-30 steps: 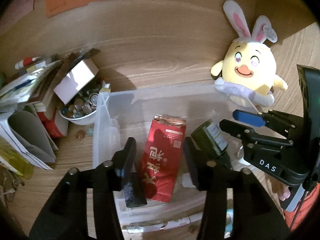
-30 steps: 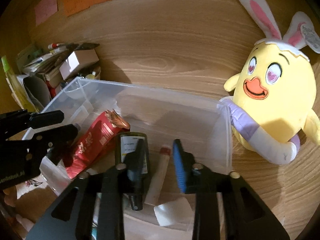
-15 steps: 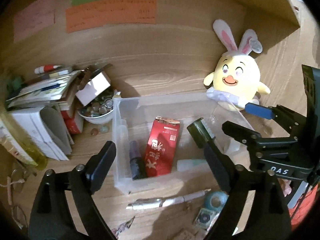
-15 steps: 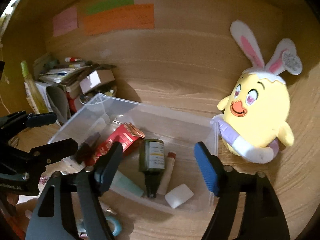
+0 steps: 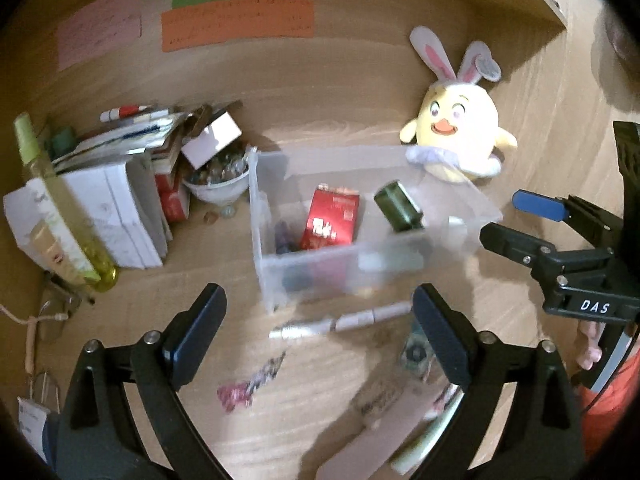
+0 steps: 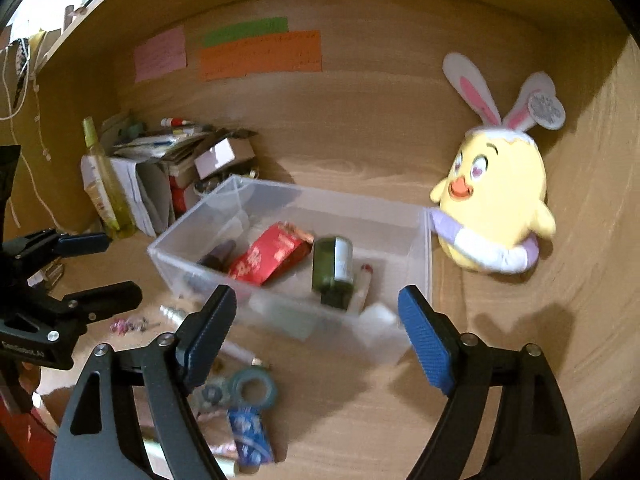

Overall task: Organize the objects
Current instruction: 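Withdraw both tools back toward the remaining scattered items, then grasp the pink tube with the left tool while the right tool grasps the blue Max box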

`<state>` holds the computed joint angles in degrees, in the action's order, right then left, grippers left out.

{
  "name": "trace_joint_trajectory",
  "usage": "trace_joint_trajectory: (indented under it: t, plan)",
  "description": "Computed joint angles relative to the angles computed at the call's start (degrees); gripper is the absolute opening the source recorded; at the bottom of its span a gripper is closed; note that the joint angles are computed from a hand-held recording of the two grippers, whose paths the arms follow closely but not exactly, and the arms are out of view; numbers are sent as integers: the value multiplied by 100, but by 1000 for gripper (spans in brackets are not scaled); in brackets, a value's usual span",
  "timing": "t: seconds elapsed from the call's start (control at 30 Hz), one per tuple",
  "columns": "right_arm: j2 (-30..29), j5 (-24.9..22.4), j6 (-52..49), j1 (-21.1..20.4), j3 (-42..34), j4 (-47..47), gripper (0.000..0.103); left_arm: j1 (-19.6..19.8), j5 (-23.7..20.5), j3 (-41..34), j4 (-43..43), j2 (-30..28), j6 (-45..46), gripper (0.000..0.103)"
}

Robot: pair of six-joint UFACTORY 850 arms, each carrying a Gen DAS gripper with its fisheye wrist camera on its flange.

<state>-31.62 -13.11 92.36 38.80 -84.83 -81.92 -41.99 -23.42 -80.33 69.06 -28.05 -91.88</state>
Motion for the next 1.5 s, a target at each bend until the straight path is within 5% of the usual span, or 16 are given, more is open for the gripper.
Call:
trace_joint_trajectory:
  t: [0.43, 0.7, 0.83, 1.13, 1.33, 1.5]
  plan:
    - [136, 220, -70, 106, 660, 392, 81, -174, 150, 806, -331, 298, -155, 95]
    - [50, 420, -1077, 65, 801, 1771, 81, -349, 43, 1597, 960, 691, -1836, 95]
    - [-7, 391, -1772, 119, 760, 2381, 81, -403, 227, 1820, 1175, 802, -2034, 79]
    - [-251, 233, -3787, 165, 416, 4204, 47, -268, 915, 2075, 1868, 845, -2664, 58]
    - [-308, 158, -3724, 196, 334, 4097, 33, -278, 923, 2133, 2517, 846, -3236, 38]
    - [-331, 108, -3401, 235, 305, 3749, 25, -291, 873, 2299, 3251, 947, -4159, 33]
